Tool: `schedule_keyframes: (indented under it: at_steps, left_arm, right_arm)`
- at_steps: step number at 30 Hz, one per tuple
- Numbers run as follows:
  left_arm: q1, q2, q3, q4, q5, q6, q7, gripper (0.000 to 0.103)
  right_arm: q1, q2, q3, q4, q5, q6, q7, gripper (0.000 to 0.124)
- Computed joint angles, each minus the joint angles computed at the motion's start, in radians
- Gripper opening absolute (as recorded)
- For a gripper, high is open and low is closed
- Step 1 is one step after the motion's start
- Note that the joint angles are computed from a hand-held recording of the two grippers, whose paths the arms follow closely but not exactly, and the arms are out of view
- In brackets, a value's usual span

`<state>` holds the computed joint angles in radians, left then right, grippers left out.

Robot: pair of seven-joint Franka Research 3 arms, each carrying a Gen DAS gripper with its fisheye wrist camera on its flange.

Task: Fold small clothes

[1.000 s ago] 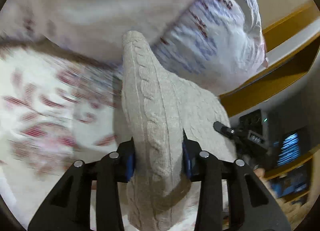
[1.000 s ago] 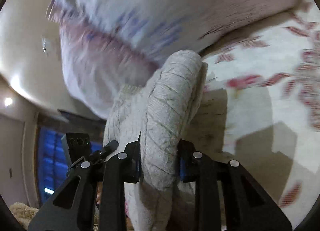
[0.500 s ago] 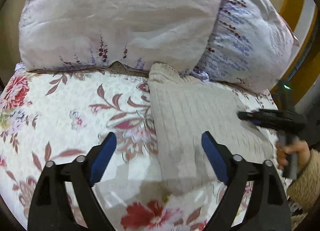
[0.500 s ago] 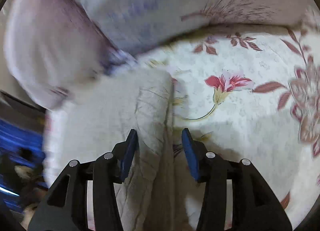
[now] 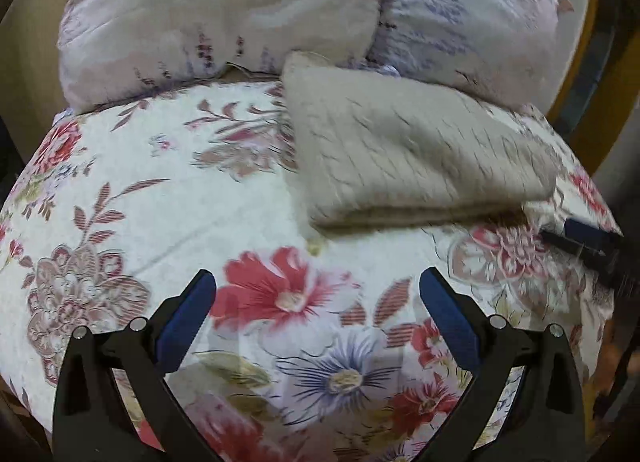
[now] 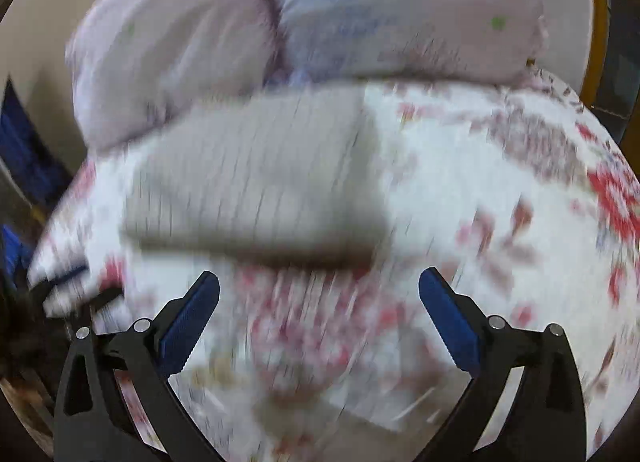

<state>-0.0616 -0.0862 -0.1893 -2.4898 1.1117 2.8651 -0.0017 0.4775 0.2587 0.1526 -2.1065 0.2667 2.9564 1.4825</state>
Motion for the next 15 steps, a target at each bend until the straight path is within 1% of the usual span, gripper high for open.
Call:
schedule_keyframes:
  at_steps: [2,4,7,8,9,11,14,15]
  left_arm:
    - [-0.007,0.02,-0.006,0.012,0.007,-0.017,0.009,0.101]
    - [-0.014,0.039,-0.004,0.024,0.016,-0.026,0.008,0.101]
    - [-0.03,0.067,0.004,0.029,-0.032,-0.024,0.063,0.101]
    - [-0.037,0.072,0.002,0.033,-0.004,-0.04,0.046,0.101]
    - [-0.042,0.072,0.004,0.035,0.005,-0.046,0.039,0.101]
    - [-0.046,0.076,0.011,0.036,-0.005,-0.041,0.045,0.101]
    - [-0.052,0.077,0.014,0.038,-0.002,-0.047,0.04,0.101]
    - [-0.053,0.077,0.015,0.038,-0.001,-0.048,0.039,0.101]
  right_arm:
    - [0.039,-0.012,-0.037,-0.028,-0.054,-0.007,0.055,0.102]
    - [0.141,-0.02,-0.141,-0.055,-0.231,0.014,0.208,0.102]
    - [0.197,-0.021,-0.204,-0.066,-0.395,0.021,0.339,0.102]
    - [0.206,-0.023,-0.215,-0.07,-0.434,0.029,0.374,0.102]
    - [0.197,-0.021,-0.211,-0.072,-0.447,0.041,0.395,0.102]
    - [0.202,-0.017,-0.221,-0.075,-0.494,0.061,0.438,0.102]
    - [0.246,-0.014,-0.279,-0.104,-0.577,0.132,0.52,0.102]
    - [0.239,-0.013,-0.272,-0.102,-0.573,0.132,0.515,0.102]
